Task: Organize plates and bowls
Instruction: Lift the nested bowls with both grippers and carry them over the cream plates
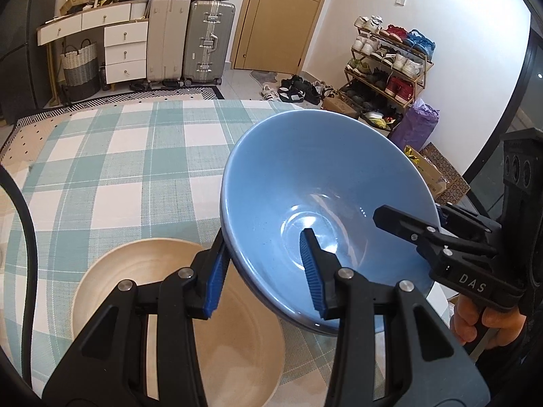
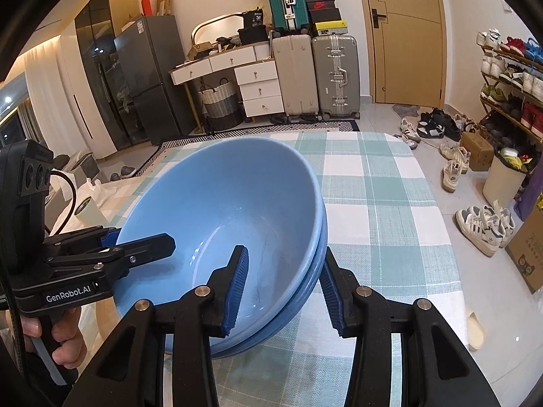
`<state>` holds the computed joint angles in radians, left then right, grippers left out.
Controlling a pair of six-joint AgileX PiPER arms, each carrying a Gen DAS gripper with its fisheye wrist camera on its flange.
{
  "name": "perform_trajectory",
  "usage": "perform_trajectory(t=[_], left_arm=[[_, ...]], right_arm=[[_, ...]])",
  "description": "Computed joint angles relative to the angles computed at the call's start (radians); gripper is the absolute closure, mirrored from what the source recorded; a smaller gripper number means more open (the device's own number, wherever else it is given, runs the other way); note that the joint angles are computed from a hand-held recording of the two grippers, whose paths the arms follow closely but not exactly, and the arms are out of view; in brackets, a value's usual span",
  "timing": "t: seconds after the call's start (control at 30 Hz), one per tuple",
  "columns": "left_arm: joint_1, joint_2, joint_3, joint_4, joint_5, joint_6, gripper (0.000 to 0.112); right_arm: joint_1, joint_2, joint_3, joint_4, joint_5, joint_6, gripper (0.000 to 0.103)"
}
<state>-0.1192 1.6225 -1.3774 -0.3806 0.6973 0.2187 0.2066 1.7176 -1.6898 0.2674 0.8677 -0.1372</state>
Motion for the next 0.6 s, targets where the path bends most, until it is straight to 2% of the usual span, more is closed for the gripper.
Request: perform_trajectory(t=[0.6], left_arm=[[0.075, -0.207, 0.098, 0.07, 0.066, -0.059, 0.074]], right_arm=[[0.09, -0.007, -0.042, 0.005, 0.031, -0.001, 0.06]])
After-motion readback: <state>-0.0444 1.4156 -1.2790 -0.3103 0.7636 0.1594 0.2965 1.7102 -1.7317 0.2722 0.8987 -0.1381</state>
